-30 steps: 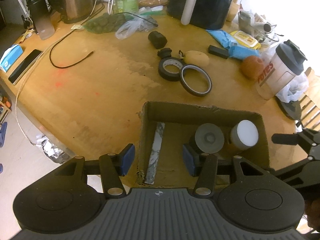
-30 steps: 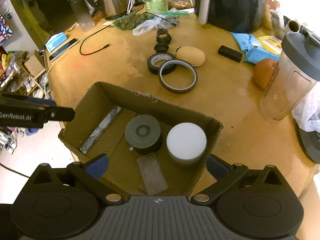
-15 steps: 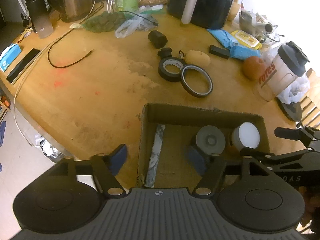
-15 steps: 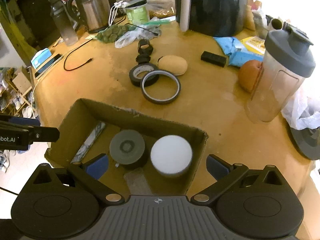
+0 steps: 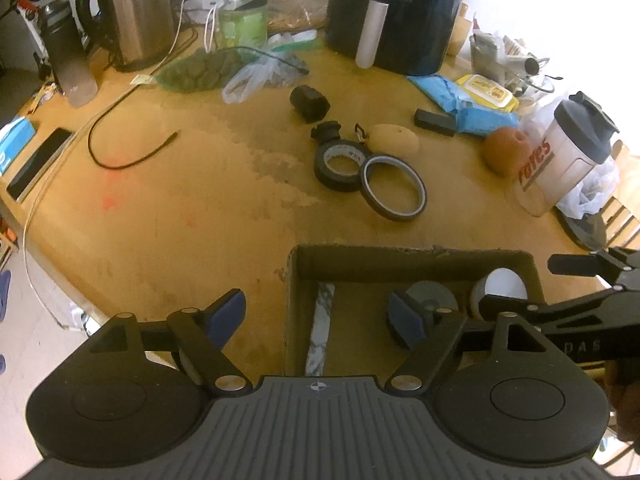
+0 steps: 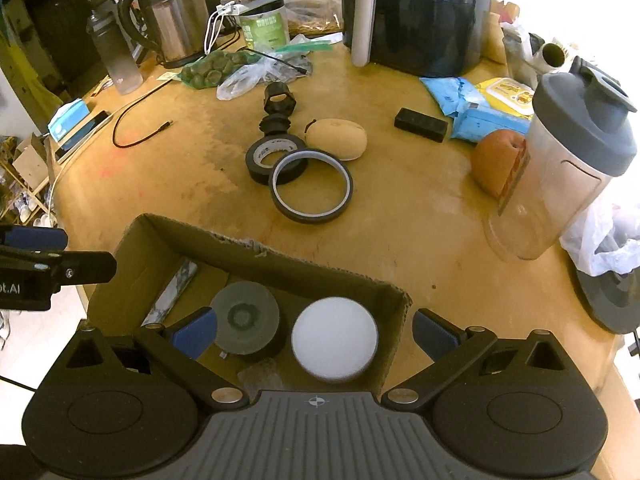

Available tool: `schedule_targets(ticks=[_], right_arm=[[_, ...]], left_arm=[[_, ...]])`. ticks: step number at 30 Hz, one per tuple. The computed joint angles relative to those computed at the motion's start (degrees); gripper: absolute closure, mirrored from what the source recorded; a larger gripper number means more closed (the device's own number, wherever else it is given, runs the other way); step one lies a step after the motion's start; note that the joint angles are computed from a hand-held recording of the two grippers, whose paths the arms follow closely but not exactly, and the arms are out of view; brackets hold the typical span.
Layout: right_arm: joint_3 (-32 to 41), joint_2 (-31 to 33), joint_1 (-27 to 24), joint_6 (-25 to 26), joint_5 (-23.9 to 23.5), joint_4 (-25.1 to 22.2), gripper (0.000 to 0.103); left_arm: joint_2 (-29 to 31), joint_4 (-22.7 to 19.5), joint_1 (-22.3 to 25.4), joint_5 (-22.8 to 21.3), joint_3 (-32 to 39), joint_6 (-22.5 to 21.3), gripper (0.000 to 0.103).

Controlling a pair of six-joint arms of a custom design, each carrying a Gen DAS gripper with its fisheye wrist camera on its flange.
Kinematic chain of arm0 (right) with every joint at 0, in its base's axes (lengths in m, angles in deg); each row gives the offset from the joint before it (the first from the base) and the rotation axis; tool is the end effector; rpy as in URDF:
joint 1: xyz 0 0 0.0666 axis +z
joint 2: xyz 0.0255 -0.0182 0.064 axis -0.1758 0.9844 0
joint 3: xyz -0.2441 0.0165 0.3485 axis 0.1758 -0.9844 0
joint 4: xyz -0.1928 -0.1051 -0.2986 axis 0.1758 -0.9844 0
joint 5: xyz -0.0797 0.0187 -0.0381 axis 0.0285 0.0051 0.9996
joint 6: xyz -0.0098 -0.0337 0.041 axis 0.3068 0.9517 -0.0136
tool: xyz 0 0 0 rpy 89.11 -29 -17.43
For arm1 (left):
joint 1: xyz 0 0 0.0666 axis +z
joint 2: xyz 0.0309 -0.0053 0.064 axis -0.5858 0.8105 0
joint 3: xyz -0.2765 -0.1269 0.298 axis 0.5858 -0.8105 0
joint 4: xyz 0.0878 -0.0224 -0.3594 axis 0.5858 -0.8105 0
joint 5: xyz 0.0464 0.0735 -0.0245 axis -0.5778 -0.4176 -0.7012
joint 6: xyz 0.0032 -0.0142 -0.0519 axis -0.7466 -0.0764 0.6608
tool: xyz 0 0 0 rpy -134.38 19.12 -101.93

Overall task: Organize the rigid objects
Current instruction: 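Move the right tool from the box to the black-rimmed clear ring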

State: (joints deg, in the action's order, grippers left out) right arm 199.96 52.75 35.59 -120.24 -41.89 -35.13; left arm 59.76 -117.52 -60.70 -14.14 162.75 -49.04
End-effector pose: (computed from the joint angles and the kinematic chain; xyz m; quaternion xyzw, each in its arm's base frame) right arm 0.3789 0.3704 0.5679 0.1571 0.9567 0.0369 0.2421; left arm 0.4703 -0.2237 0.5811 0.2719 0.9247 -0.1084 0.2436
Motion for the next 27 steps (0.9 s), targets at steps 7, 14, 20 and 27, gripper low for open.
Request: schedule_targets(ticks=[7,14,20,27], right_arm=[[1.2,1.3,-1.8,0.4,-1.1,1.5,0.000],[3.2,3.1,-4.4,-1.1,-2.9,1.9,0.000],[3.9,4.3,-6.4,-3.5,-4.7,2.6,0.000],[3.3,5.6,-8.8,-8.3,-6.7,4.4,0.000]], left_arm=[[0.7,0.8,0.7,1.1,0.4,-1.7,0.024],[1.7,0.6,1.4,2.1,1.5,-3.5,0.024],[2.6,-0.1,1.9,2.2,2.5,-4.4,0.024],[3.5,-1.4,3.2,2.6,3.7,-4.3,0.024]])
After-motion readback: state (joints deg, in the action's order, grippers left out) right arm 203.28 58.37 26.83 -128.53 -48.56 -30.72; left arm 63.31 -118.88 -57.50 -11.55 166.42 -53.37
